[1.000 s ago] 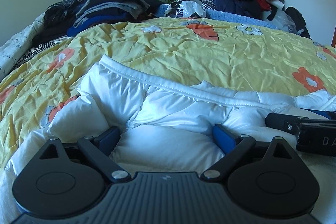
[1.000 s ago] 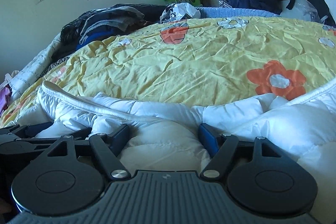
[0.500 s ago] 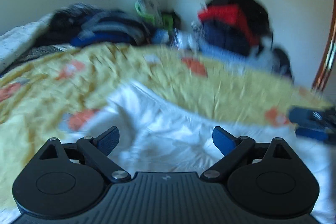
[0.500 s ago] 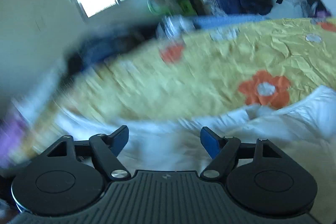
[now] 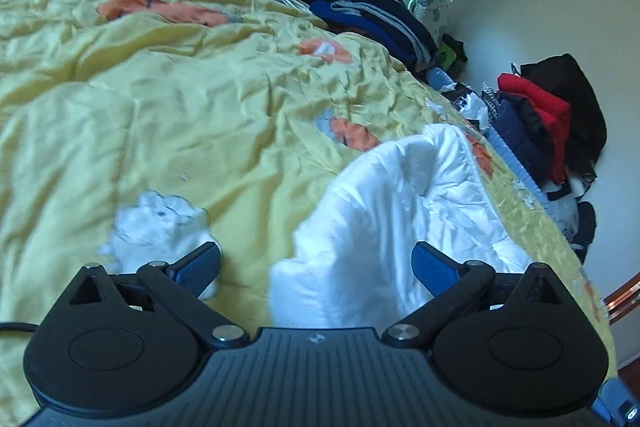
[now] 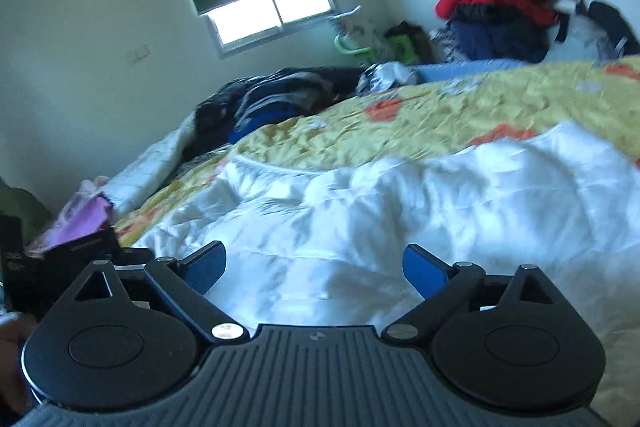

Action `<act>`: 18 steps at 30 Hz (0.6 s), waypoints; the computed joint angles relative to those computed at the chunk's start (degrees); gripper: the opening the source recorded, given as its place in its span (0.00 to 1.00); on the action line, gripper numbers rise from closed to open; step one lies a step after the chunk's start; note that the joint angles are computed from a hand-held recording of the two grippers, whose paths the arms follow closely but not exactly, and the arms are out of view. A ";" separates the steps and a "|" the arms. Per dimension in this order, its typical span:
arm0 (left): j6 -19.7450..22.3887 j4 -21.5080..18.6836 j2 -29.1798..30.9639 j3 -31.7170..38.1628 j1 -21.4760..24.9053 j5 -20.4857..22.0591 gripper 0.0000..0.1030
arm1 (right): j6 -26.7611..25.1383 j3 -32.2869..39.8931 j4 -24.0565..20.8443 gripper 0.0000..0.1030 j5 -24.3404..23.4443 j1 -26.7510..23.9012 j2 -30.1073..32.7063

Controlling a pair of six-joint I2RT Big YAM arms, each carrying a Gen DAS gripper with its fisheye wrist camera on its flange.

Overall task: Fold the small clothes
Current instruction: 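Grasp the jacket end with the left gripper and lift it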

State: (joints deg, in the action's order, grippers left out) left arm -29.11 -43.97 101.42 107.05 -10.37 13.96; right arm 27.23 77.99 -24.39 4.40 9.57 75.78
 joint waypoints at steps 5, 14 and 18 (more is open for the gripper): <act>-1.77 1.21 0.06 -1.11 -0.80 1.59 0.99 | 13.86 3.16 6.13 0.97 -10.72 -4.20 3.86; 4.10 -2.87 0.83 2.64 -2.15 2.87 0.34 | 30.50 10.92 4.30 1.00 -20.23 -10.97 14.95; 2.18 -0.77 -0.92 2.47 -1.64 6.05 0.21 | 28.21 9.86 5.36 1.00 -18.77 -9.91 14.61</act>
State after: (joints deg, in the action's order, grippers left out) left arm -26.92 -44.74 100.50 109.52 -12.02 20.00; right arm 55.44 87.85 -19.03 -14.38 -0.34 90.39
